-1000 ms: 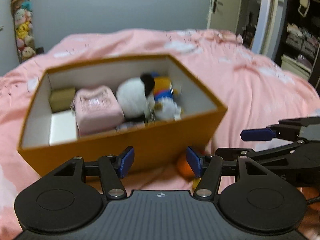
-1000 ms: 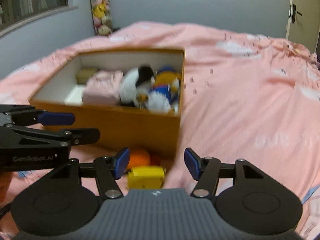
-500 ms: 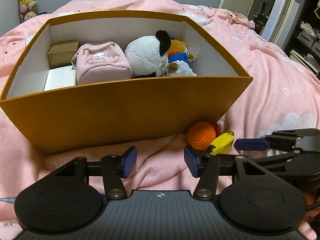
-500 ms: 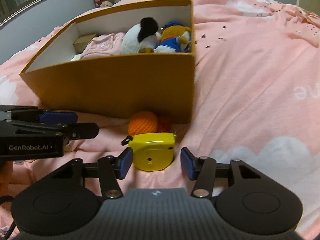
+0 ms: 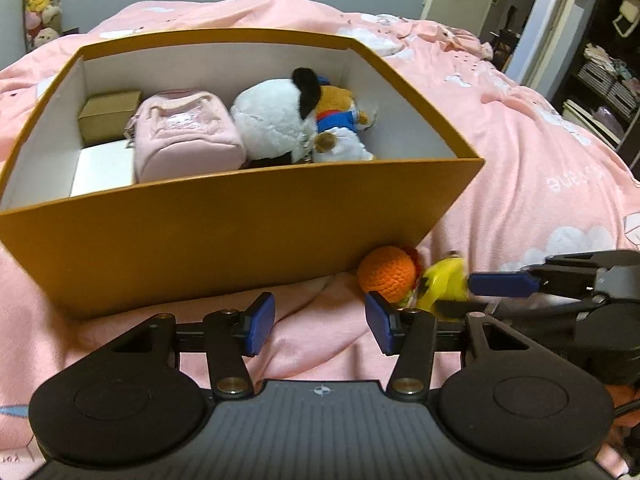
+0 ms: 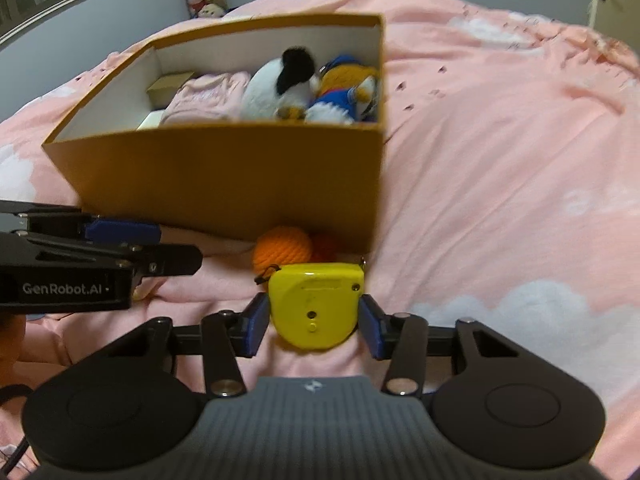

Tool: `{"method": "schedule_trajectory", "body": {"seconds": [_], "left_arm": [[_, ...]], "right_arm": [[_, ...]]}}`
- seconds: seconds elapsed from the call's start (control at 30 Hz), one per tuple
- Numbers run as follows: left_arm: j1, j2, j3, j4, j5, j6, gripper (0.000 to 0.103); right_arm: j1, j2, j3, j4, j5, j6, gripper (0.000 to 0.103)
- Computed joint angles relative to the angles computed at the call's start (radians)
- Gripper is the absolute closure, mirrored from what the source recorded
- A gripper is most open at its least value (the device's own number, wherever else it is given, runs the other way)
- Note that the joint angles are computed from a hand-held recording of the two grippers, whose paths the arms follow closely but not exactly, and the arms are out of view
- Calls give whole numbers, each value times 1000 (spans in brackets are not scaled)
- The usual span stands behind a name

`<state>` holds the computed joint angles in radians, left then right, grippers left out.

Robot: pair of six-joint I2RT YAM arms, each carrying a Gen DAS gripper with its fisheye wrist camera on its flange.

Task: Organize objects
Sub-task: 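Grasp the orange knitted ball with the left tool while the right tool grasps the tape measure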

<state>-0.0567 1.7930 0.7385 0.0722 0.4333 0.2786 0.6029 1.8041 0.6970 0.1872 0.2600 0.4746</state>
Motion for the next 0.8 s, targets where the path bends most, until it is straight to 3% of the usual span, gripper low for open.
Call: {"method": "schedule_trajectory", "body": {"seconds": [0.03,0.07,0.13,0.3,0.43,0.8], "left_arm": [[-7,4,6,-2,0,3,43],[-16,7,9,-1,0,6,43],[-36,20,21,-1,-2,15,43],[-83,68,63,-6,13,33,42],[-116,135,122,-8,0,0,43],[-101,234,242,-123,70,-93,56]], "right_arm": [[-2,-16,-3,-11,8,1,100],[3,-29,-6,-22,45,6,95],[2,-37,-3,-46,101,1,95],[-58,-72,-45,-19,23,31,91],[-68,-76,-38,-39,22,34,85],[-56,-46,-30,-25,-10,11,70]]}}
